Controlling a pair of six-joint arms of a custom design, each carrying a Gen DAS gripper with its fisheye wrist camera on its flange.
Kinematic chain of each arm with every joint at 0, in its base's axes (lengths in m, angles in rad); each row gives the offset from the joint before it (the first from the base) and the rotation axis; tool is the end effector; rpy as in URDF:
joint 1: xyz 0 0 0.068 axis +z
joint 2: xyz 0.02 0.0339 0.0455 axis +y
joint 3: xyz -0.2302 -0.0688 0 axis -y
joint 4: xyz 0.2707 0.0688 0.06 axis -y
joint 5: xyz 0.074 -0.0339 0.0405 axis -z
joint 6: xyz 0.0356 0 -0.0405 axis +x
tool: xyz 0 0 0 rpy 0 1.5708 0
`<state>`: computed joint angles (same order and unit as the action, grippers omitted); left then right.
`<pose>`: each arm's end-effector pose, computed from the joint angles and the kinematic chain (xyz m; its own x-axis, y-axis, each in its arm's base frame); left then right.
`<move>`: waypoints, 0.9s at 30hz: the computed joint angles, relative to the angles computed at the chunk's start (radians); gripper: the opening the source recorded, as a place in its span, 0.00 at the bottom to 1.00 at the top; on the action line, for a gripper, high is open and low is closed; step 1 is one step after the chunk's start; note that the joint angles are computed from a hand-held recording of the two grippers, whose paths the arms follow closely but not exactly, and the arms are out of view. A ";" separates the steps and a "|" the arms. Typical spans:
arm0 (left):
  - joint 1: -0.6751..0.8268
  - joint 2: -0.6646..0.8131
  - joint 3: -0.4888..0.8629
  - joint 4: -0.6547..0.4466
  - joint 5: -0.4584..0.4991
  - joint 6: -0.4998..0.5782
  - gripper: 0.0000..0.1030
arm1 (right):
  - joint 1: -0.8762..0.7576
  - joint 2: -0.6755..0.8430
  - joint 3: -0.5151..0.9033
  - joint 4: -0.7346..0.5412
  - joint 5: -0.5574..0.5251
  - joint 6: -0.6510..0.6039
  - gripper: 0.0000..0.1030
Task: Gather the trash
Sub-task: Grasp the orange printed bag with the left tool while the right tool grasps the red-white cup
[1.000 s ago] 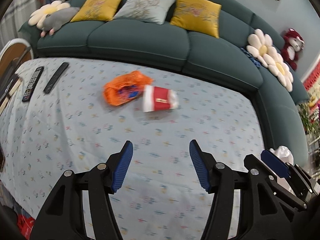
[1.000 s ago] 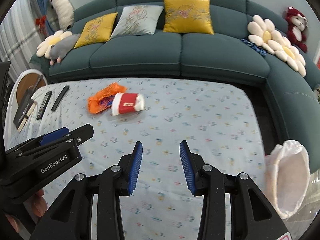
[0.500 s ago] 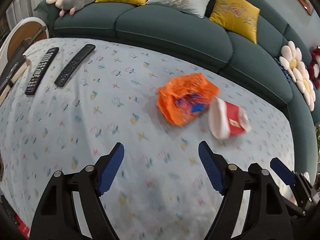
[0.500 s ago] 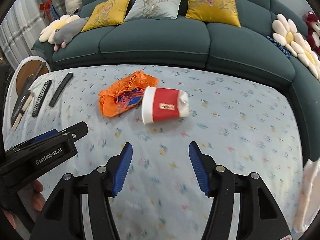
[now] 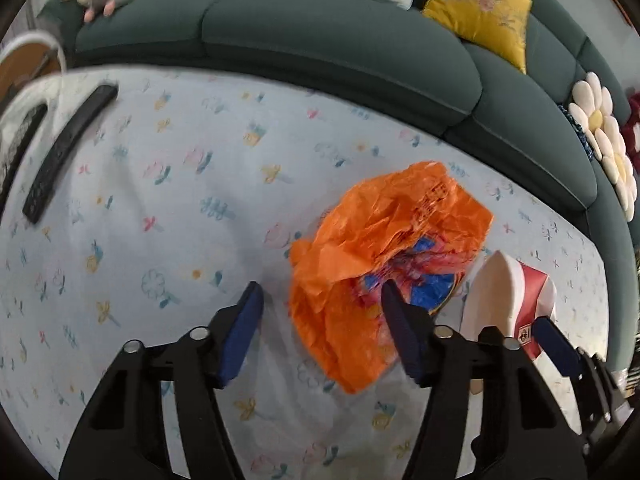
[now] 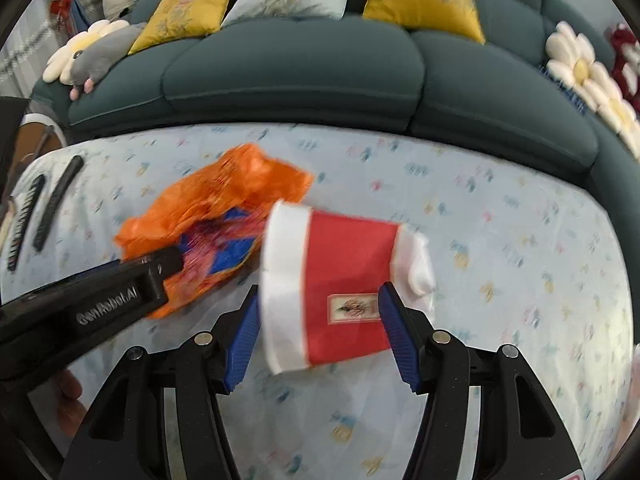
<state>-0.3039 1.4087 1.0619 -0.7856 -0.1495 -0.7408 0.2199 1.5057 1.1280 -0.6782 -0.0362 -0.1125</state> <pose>0.2918 -0.0860 0.2062 -0.7965 -0.4496 -0.4043 -0.4092 0.8931 -0.1870 0.3244 0.0738 0.2038 -0.8176 -0.2977 -0.4929 -0.3292 0.9439 -0.0240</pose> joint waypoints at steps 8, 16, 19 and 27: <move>-0.110 -0.008 0.007 -0.015 -0.019 -0.038 0.07 | -0.056 -0.063 -0.065 0.009 -0.044 -0.070 0.31; -0.327 -0.066 0.014 -0.119 -0.082 -0.218 0.06 | -0.265 -0.141 -0.109 -0.141 -0.167 -0.128 0.03; -0.414 -0.064 0.054 -0.164 -0.099 -0.294 0.06 | -0.364 -0.222 -0.144 -0.209 -0.206 -0.204 0.03; -0.669 0.043 0.323 -0.349 -0.203 -0.480 0.06 | -0.692 -0.319 -0.048 -0.457 -0.346 -0.437 0.03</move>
<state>-0.9727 1.4520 1.3853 -1.1343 -0.3529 -1.2204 -0.4724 1.1868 1.0804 -1.1354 -0.3823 -0.5498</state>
